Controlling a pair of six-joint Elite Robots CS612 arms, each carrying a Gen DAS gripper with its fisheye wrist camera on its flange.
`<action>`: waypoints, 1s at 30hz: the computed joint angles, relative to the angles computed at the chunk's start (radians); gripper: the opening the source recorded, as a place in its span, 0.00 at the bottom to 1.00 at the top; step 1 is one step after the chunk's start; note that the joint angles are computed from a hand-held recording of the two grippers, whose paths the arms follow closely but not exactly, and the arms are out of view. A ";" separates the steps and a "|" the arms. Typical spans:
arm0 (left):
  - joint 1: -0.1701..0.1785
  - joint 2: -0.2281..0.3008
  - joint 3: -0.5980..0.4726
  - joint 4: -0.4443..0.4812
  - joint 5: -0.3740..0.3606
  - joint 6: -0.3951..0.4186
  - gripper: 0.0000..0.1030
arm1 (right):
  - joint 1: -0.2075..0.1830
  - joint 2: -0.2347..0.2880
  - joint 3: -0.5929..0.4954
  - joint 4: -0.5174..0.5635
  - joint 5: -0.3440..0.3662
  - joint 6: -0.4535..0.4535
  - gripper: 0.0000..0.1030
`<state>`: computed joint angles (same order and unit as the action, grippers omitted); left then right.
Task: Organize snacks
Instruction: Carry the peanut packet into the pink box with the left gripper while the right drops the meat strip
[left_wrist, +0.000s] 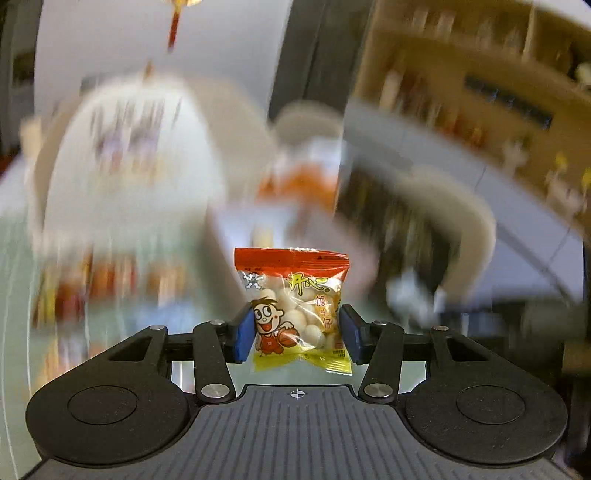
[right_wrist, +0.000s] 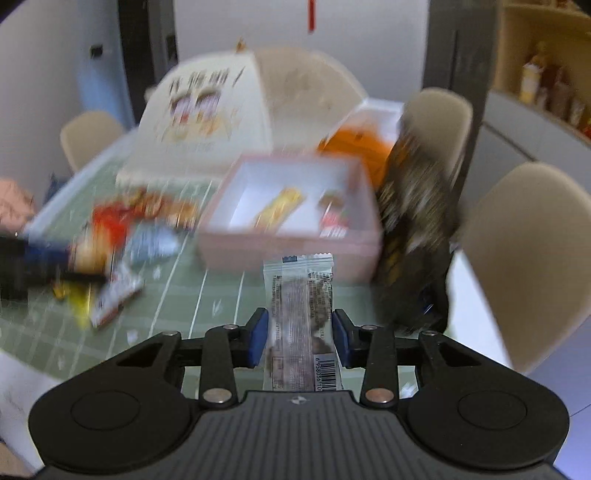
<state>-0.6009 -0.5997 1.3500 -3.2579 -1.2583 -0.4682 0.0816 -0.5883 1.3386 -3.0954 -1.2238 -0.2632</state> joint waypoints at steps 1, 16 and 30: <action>0.011 0.014 -0.042 -0.019 -0.005 0.003 0.52 | -0.004 -0.004 -0.006 0.002 0.014 0.018 0.36; 0.086 0.367 -0.712 0.566 -0.100 -0.027 0.52 | 0.006 -0.006 0.001 0.060 -0.109 0.054 0.36; 0.082 0.161 -0.386 0.416 -0.103 -0.001 0.52 | 0.063 0.213 -0.576 0.328 -0.131 0.073 0.37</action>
<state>-0.5191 -0.4389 0.9636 -2.8415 -1.3609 -0.4695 0.1446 -0.3758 0.7624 -2.7673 -1.3546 -0.1906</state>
